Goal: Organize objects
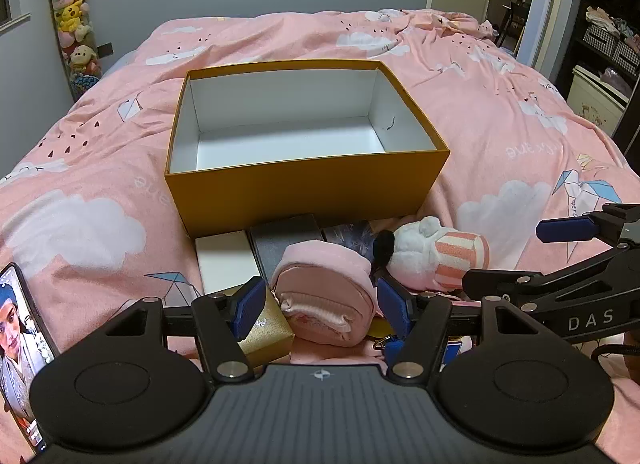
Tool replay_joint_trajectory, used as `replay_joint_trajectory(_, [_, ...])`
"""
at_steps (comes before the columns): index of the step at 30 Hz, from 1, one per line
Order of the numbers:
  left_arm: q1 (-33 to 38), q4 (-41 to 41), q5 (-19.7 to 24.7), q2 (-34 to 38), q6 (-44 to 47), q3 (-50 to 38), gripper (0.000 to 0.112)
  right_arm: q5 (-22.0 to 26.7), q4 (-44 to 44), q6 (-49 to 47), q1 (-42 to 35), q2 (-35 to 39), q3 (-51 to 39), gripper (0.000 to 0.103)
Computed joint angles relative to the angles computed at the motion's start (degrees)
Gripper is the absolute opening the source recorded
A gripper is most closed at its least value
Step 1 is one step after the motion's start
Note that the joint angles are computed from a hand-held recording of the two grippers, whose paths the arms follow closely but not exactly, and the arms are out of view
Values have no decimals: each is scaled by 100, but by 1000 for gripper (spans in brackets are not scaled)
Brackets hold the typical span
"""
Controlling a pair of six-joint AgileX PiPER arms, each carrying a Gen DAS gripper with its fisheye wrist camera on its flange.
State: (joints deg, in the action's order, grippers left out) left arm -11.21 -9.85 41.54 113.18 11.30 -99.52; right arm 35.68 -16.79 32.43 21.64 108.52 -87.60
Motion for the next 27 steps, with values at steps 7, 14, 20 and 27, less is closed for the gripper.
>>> replay_joint_trajectory(7, [-7, 35, -13, 4, -38, 8, 75, 64, -43, 104, -7, 26, -15, 102])
replay_joint_trajectory(14, [-22, 86, -22, 7, -95, 16, 75, 162, -109, 235, 11, 68, -73, 102])
replay_joint_trajectory(20, [-54, 178, -4, 12, -205, 8, 75, 244, -91, 245, 8, 92, -131, 102])
replay_joint_trajectory(27, [-73, 220, 39, 25, -257, -30, 75, 272, 1, 195, -20, 92, -133, 102])
